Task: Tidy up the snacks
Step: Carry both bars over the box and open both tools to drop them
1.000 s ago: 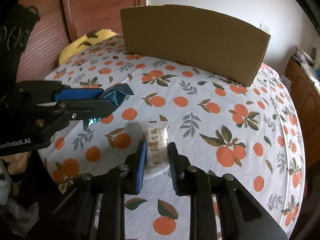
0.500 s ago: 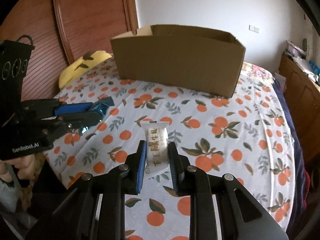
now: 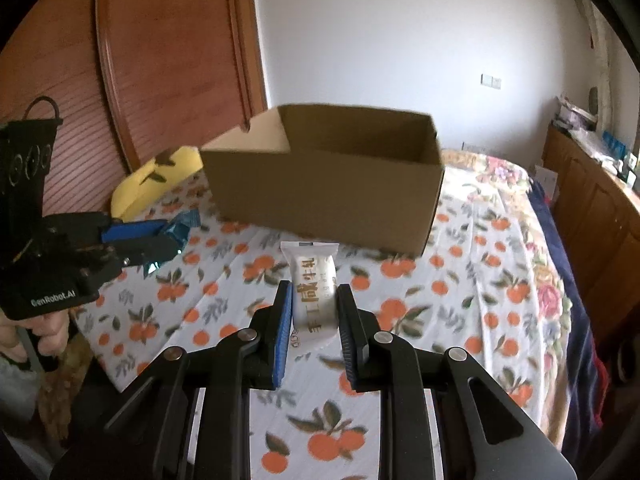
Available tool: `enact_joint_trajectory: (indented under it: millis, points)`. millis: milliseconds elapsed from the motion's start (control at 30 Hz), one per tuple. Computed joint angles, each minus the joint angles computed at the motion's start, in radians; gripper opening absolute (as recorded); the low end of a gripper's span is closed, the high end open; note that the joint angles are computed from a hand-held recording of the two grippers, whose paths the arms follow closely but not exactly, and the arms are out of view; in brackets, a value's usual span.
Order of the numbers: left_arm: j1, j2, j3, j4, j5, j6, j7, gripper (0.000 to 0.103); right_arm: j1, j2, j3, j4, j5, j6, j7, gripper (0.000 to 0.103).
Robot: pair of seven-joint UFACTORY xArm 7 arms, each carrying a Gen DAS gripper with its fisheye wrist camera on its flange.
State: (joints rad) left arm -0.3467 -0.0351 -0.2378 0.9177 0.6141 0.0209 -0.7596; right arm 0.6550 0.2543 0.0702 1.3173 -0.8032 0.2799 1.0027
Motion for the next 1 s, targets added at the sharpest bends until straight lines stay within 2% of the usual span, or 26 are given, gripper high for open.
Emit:
enact_joint_trajectory:
  millis: [200,367,567,633,1000]
  points:
    - [-0.03,0.062,0.028,0.073,-0.075,0.025,0.095,0.02,-0.028,0.027,0.0,0.056,0.055,-0.014,-0.085,0.021]
    - [-0.065,0.097,0.072,0.124,-0.075,0.043,0.116,0.02,-0.035,0.084,-0.013,0.129,0.124,-0.025,-0.176,0.021]
    - [-0.082,0.146,0.1,0.199,-0.133,0.072,0.196,0.02,-0.029,0.15,-0.029,0.217,0.225,-0.028,-0.293,0.021]
    - [-0.079,0.161,0.105,0.226,-0.169,0.085,0.238,0.02,-0.03,0.183,-0.028,0.264,0.263,-0.03,-0.335,0.021]
    - [-0.081,0.23,0.163,0.372,-0.194,0.124,0.311,0.02,-0.013,0.378,-0.039,0.575,0.435,0.035,-0.541,0.021]
